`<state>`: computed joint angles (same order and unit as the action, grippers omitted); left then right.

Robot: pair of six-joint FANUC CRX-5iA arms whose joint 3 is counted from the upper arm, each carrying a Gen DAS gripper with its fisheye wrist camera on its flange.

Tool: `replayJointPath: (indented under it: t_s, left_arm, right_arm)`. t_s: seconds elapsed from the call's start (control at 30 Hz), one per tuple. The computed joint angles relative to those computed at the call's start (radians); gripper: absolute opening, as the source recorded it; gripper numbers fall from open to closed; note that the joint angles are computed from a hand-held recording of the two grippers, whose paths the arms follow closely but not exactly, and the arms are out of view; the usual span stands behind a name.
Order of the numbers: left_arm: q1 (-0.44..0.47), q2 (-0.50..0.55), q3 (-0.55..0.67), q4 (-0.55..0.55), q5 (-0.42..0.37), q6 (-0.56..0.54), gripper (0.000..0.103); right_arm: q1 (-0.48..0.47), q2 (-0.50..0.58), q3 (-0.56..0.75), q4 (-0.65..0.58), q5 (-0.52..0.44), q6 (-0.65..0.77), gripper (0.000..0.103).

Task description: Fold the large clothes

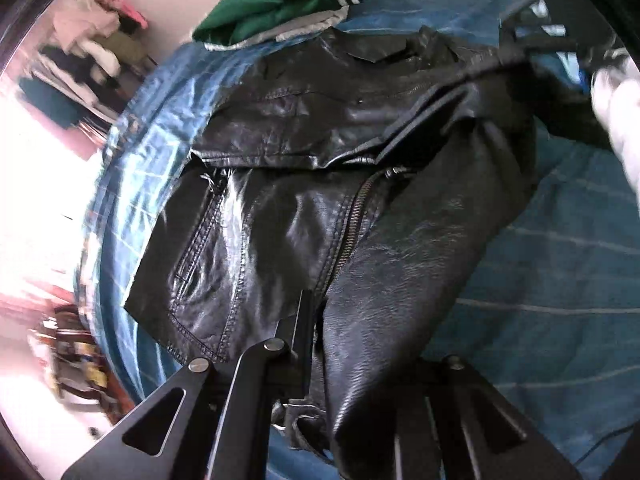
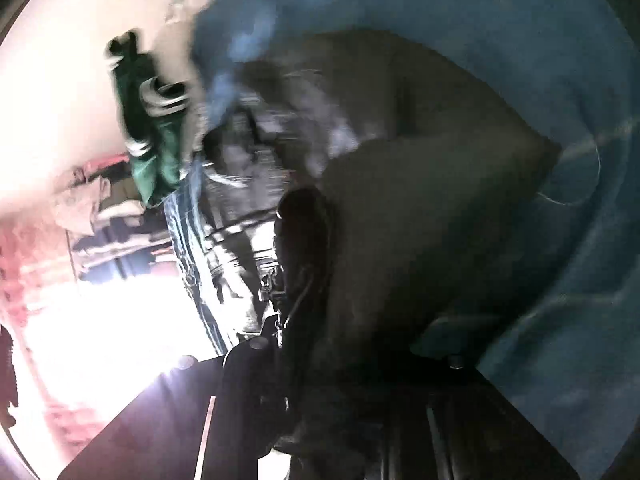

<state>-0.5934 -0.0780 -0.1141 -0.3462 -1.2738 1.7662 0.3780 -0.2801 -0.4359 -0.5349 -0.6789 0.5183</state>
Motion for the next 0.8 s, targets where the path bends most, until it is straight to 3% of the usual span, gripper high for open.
replayJointPath:
  t_s: [0.1,0.2,0.3,0.47,0.57,0.6,0.63,0.67,0.8]
  left_arm:
    - [0.152,-0.034,-0.017,0.155,0.004,-0.149,0.011]
    - [0.311,-0.039,-0.015,0.297,-0.02,-0.288,0.012]
    - [0.467,-0.014,0.003,0.396,-0.047,-0.404,0.014]
    - [0.706,0.082,0.011,0.534,-0.065,-0.547,0.016]
    - [0.805,0.148,0.03,0.564,-0.102,-0.567,0.034]
    - [0.846,0.168,0.031,0.57,-0.113,-0.57,0.045]
    - [0.866,0.17,0.03,0.566,-0.113,-0.57,0.05]
    - [0.897,0.168,0.025,0.559,-0.106,-0.579,0.057]
    - [0.953,0.156,0.014,0.543,-0.1,-0.591,0.062]
  right_arm:
    - [0.119,0.052,0.121,0.219,-0.067,-0.165,0.017]
    - [0.203,0.198,0.325,0.345,-0.182,-0.227,0.017]
    - [0.248,0.377,0.54,0.393,-0.308,-0.225,0.017]
    - [0.278,0.779,1.02,0.385,-0.578,-0.195,0.018]
    - [0.275,1.017,1.335,0.35,-0.787,-0.187,0.037]
    - [0.273,1.072,1.405,0.329,-0.824,-0.18,0.052]
    - [0.27,1.094,1.434,0.305,-0.819,-0.171,0.062]
    - [0.266,1.085,1.421,0.28,-0.773,-0.163,0.065]
    - [0.238,0.865,1.109,0.132,-0.409,-0.062,0.066]
